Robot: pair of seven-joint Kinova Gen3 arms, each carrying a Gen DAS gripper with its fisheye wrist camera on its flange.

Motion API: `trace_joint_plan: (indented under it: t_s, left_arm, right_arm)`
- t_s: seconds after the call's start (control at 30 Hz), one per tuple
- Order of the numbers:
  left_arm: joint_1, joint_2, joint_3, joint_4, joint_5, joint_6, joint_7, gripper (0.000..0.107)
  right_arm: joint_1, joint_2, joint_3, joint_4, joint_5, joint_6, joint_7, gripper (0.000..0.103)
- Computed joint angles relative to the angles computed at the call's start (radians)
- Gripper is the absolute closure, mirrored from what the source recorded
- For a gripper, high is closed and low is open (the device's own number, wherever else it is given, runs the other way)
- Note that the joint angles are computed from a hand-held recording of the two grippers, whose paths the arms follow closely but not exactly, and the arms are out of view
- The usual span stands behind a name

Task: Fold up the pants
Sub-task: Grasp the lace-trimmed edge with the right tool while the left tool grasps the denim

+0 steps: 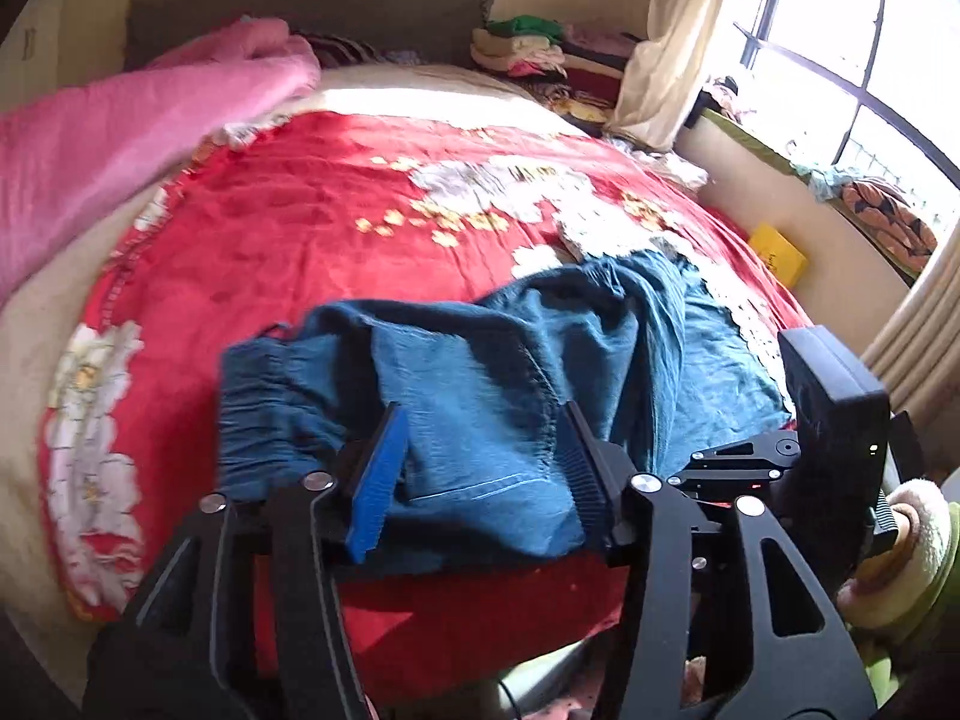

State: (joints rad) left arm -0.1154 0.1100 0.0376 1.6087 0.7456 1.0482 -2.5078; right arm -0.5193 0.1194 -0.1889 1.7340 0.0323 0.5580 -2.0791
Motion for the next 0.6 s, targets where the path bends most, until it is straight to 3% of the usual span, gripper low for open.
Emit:
trace_joint_plan:
  t_s: [0.13,0.27,0.37,0.47,0.6]
  left_arm:
    - [0.120,0.046,-0.047,0.038,-0.144,-0.095,0.083,0.079]
    - [0.026,0.047,0.024,0.083,-0.124,-0.117,0.048,0.080]
    - [0.031,0.043,0.028,0.091,-0.131,-0.135,0.052,0.080]
    - [0.027,0.047,0.030,0.094,-0.118,-0.137,0.048,0.080]
    - [0.026,0.041,0.033,0.107,-0.103,-0.156,0.035,0.080]
  right_arm:
    - [0.090,-0.041,-0.074,0.030,-0.043,-0.018,0.005,0.080]
    - [0.008,-0.095,-0.006,0.045,0.103,-0.025,-0.139,0.073]
    - [-0.005,-0.074,-0.003,0.022,0.197,-0.006,-0.228,0.069]
    - [0.017,-0.003,-0.005,-0.029,0.157,0.074,-0.212,0.066]
    - [0.025,0.009,0.018,-0.010,0.100,0.042,-0.175,0.066]
